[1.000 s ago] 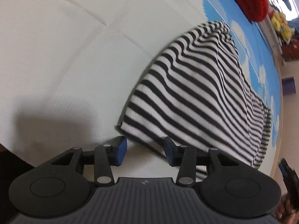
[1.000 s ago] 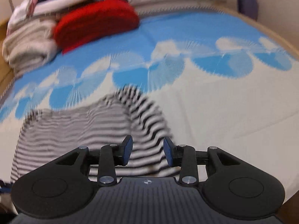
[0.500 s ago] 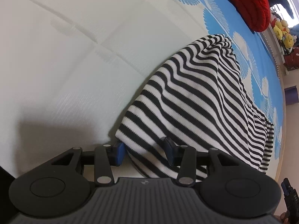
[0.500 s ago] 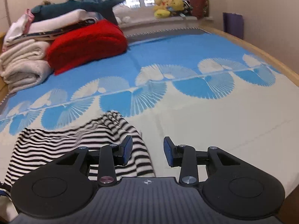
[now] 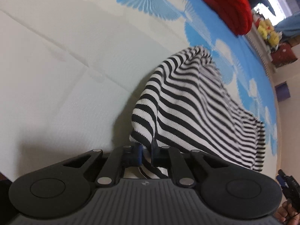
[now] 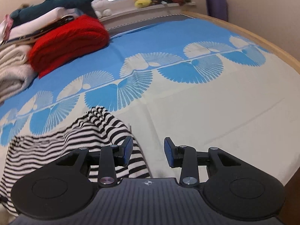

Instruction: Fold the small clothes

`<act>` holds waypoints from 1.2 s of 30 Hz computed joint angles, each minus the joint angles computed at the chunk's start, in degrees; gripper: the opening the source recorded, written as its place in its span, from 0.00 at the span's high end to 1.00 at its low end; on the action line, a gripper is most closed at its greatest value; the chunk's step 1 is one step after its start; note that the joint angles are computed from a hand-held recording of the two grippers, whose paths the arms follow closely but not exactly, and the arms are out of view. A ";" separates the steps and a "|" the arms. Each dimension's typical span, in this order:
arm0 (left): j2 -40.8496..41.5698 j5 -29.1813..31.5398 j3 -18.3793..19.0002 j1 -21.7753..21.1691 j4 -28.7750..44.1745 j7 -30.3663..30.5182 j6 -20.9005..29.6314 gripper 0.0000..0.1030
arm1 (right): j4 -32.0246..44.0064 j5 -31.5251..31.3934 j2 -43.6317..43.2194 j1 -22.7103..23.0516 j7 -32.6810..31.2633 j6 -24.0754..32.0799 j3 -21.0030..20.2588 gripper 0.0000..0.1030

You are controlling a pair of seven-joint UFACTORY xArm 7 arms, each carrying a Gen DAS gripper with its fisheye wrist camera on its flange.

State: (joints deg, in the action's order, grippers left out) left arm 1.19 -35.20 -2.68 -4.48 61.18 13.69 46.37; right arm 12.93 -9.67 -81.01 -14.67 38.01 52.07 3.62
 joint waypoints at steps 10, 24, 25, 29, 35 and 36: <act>-3.57 9.17 1.68 1.37 -2.55 -5.16 -0.89 0.92 | 0.66 0.80 4.00 1.31 4.66 -2.58 2.33 0.63; -17.50 -5.26 -4.71 -22.71 -10.09 12.74 -21.86 0.93 | -0.85 0.00 1.80 1.27 0.70 -6.57 -1.52 0.72; -17.07 -7.10 -5.71 -25.97 -10.10 15.18 -23.65 0.93 | -1.08 0.16 1.21 0.82 0.26 -6.69 -1.96 0.74; -10.18 -9.33 -9.57 -34.29 -7.76 20.99 -23.91 0.90 | -1.86 1.18 -0.84 -0.85 -1.73 -6.72 -4.02 0.74; -4.00 -7.62 -11.35 -30.05 -2.24 22.00 -6.18 0.80 | -2.60 4.33 -1.08 -0.88 -6.81 -8.00 -8.67 0.71; -5.56 -10.32 -10.36 -28.83 -2.64 25.11 -4.61 0.69 | -2.57 5.40 -0.56 -0.35 -7.71 -8.26 -9.42 0.71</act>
State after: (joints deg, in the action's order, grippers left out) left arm -4.37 -45.52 -13.03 -33.31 58.54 38.80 41.75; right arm 10.36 -4.27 -81.57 -15.02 30.31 43.82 -5.80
